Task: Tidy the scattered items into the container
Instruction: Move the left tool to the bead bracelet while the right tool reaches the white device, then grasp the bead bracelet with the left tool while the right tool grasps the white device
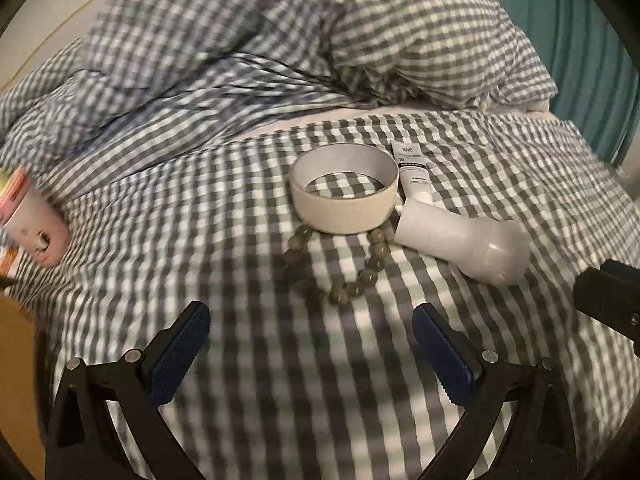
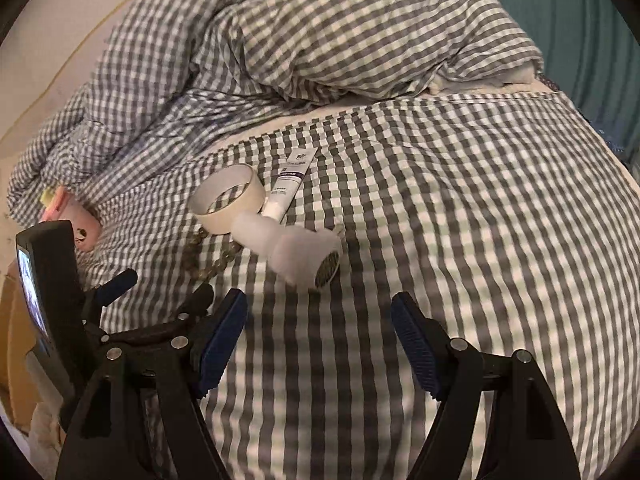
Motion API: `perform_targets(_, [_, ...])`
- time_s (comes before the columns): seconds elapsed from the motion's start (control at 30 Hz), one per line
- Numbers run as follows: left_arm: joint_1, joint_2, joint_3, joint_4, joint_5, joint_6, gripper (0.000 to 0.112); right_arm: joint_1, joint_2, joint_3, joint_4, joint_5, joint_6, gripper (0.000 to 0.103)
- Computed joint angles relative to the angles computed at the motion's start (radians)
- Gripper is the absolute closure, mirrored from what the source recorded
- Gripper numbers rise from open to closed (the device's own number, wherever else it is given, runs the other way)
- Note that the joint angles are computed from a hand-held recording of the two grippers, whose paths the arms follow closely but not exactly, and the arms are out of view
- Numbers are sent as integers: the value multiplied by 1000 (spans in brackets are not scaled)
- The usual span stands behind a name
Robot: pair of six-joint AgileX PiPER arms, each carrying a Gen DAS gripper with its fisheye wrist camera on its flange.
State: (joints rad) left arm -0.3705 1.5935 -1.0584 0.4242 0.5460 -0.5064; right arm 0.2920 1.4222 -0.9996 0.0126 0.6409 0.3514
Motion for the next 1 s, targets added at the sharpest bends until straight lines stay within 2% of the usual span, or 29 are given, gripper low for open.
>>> perform_targets(0.1, [13, 75, -43, -2, -39, 14, 9, -23, 52, -8, 45, -29, -44, 29])
perform_targets(0.3, [97, 179, -129, -303, -60, 308, 11, -52, 111, 2, 104, -79, -103, 29])
perform_targets(0.33, [107, 180, -130, -337, -63, 346, 15, -53, 120, 0, 105, -82, -99, 29])
perform_targets(0.4, [116, 173, -124, -349, -69, 365, 25, -54, 132, -2, 103, -86, -94, 29])
perform_targets(0.43, [117, 167, -123, -340, -65, 360, 37, -52, 135, -3, 97, -87, -87, 29])
perform_targets(0.47, [117, 158, -124, -324, -54, 351, 58, -47, 136, -4, 86, -88, -76, 29])
perform_targets(0.53, [123, 143, -135, -313, -16, 350, 84, -40, 133, -5, 70, -90, -65, 29])
perform_targets(0.57, [138, 139, -146, -353, 9, 391, 88, -37, 133, -8, 62, -91, -58, 29])
perform_targets(0.63, [177, 123, -152, -456, 39, 477, 88, -32, 128, -12, 49, -92, -50, 29])
perform_targets(0.7, [196, 90, -137, -470, 58, 483, 89, -26, 126, -18, 28, -94, -37, 29])
perform_targets(0.73, [203, 67, -123, -465, 62, 472, 101, -21, 127, -25, 12, -93, -27, 29])
perform_targets(1.0, [283, -59, -31, -575, 86, 554, 101, 52, 225, -139, -100, -67, 26, 29])
